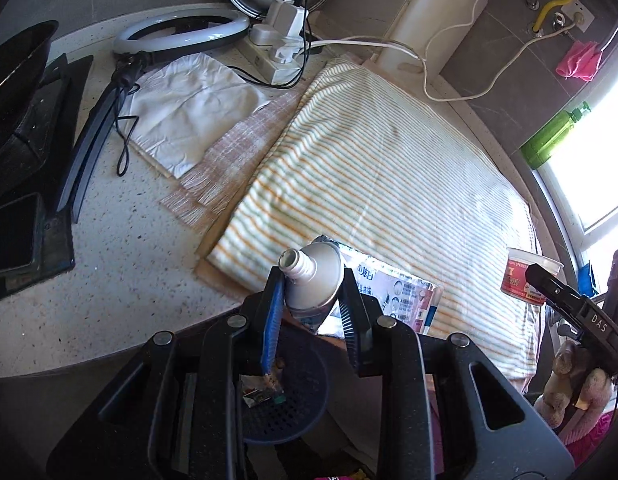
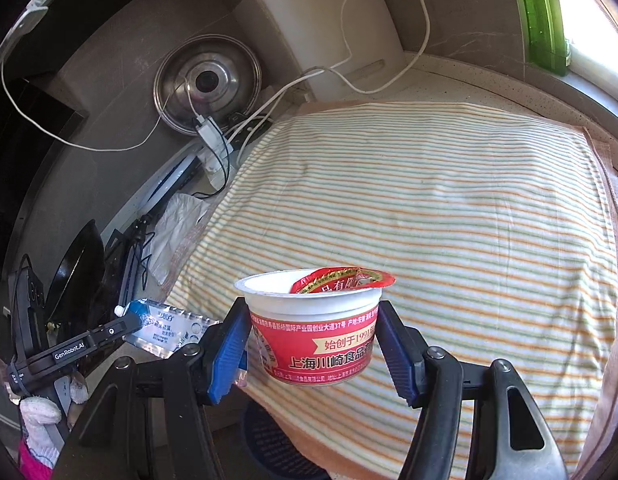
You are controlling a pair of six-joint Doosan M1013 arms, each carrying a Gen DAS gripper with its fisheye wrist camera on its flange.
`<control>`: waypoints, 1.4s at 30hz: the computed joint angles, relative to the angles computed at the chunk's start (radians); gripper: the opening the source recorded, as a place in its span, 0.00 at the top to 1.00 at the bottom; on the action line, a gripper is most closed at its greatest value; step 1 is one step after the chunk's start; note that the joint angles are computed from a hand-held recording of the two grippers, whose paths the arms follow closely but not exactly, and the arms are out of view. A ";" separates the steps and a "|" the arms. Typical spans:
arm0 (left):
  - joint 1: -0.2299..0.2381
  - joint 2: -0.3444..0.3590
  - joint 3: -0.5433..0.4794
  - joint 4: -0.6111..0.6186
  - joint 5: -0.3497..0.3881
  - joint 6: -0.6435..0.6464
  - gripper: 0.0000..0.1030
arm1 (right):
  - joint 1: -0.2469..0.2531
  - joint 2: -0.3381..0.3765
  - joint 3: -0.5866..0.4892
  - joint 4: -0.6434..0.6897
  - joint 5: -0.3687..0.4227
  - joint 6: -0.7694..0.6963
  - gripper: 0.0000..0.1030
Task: Collect trash
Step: 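Lift the tube and cup and carry both down over the wastebasket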
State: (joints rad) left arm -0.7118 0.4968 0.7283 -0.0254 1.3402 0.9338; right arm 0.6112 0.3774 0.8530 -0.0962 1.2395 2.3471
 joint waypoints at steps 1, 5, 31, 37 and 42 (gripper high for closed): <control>0.002 -0.015 0.024 -0.005 -0.009 0.000 0.75 | 0.008 0.000 0.001 -0.002 0.001 0.003 0.37; 0.005 -0.064 0.107 -0.005 -0.027 0.010 0.75 | 0.041 0.000 0.001 -0.014 0.010 0.011 0.37; 0.022 -0.172 0.374 -0.002 -0.003 0.066 0.75 | 0.157 0.029 0.046 0.050 0.033 0.042 0.37; 0.010 -0.171 0.399 0.016 0.012 0.091 0.75 | 0.169 0.033 0.065 0.059 0.044 0.051 0.37; 0.001 -0.163 0.413 0.020 0.022 0.105 0.75 | 0.174 0.032 0.090 0.073 0.051 0.062 0.37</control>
State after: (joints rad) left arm -0.7109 0.3342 1.1410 -0.0056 1.3626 1.0390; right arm 0.7854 0.4099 0.9429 -0.0234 1.2905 2.4090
